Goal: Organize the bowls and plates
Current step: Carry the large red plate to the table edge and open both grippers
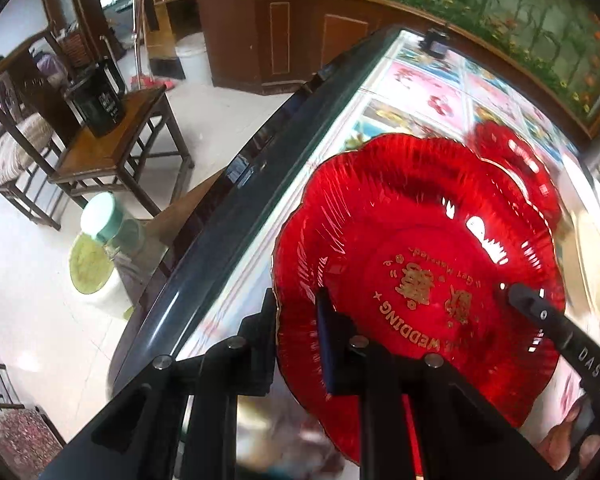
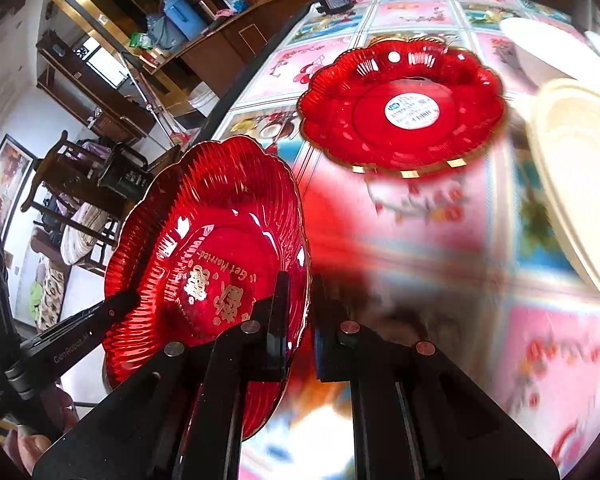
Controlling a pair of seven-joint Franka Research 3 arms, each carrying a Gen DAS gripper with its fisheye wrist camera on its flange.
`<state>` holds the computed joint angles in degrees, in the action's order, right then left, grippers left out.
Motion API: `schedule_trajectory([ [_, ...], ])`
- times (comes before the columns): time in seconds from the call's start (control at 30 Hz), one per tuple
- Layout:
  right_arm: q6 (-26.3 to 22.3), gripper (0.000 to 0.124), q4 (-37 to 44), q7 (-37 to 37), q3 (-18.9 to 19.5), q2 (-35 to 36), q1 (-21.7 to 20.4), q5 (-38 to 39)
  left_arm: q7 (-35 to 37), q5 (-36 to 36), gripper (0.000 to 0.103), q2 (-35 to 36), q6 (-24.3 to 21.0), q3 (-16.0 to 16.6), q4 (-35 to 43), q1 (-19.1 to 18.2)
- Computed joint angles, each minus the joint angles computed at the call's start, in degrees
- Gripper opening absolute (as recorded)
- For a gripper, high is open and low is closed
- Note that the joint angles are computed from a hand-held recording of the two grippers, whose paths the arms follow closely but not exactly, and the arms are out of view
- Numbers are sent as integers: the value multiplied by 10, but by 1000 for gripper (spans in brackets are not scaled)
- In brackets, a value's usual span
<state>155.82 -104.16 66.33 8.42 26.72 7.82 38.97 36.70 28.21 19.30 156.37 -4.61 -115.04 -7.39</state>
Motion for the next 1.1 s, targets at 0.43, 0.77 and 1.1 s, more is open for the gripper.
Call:
schedule_trajectory([
  [0.43, 16, 13, -98, -97, 20, -59, 1, 73, -80, 89, 40, -20, -5, 15, -51, -7],
  [0.77, 30, 43, -136, -302, 10, -146, -37, 310, -408, 385, 72, -187, -139, 16, -161, -36],
  [1.1, -55, 44, 35, -97, -23, -16, -52, 277, -591, 546, 81, -248, 97, -19, -184, 50],
])
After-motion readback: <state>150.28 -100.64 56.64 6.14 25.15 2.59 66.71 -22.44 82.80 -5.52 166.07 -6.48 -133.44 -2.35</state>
